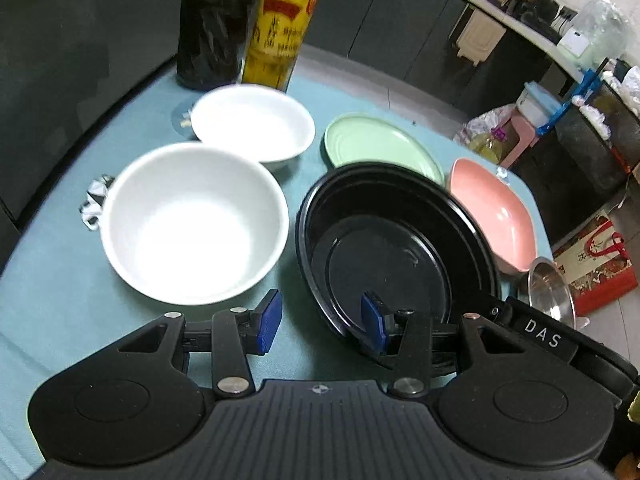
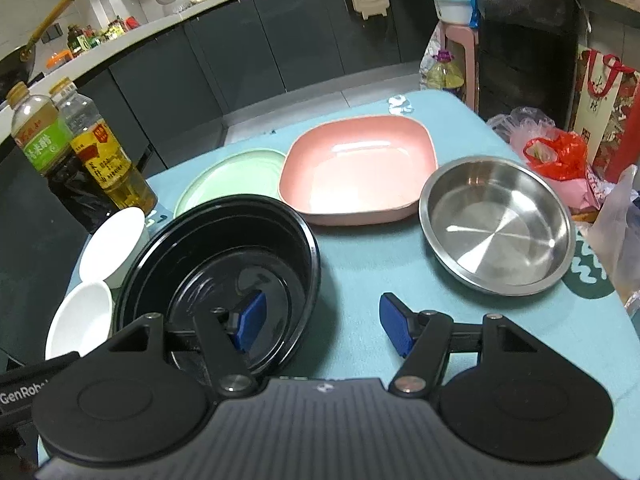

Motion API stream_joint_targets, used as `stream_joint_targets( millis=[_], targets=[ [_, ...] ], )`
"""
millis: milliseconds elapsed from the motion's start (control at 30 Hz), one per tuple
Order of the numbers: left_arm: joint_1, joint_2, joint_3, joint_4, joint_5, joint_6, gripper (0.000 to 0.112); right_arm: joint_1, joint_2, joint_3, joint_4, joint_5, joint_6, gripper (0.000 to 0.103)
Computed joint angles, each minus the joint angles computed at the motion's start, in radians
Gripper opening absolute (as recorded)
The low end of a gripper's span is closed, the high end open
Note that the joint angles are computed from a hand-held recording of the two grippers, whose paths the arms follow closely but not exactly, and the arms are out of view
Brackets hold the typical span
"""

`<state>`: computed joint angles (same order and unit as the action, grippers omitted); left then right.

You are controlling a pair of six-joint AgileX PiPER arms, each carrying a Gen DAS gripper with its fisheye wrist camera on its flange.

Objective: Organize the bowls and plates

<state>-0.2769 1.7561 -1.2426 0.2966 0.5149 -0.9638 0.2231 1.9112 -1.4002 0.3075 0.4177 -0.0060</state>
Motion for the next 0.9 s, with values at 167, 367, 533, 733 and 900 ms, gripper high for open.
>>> stream_joint_targets(
  millis=[167,367,533,733,900],
  targets=[
    [0.01,0.036,-0.01,-0.018,-0.027,0.042,0.017,-0.001,0.033,-0.03,-0.006,0.009,0.003,0.048],
    [-0.008,-0.01,0.053,0.048,-0.082,0.033,0.015,-0.029,0.046,-0.047,0.141,0.079,-0.141,0.005],
    [-0.026,-0.06,0.099,0.082,-0.081,0.015,0.015,-0.026,-0.023,0.031,0.14,0.044,-0.16,0.005],
    [-0.059,-0.139,0.177,0.136,-0.081,-0.045,0.016,-0.013,-0.089,0.11,0.118,0.018,-0.16,0.006],
    [-0.101,-0.21,0.25,0.212,-0.064,-0.133,0.016,0.003,-0.151,0.184,0.109,-0.001,-0.154,0.006]
  ],
)
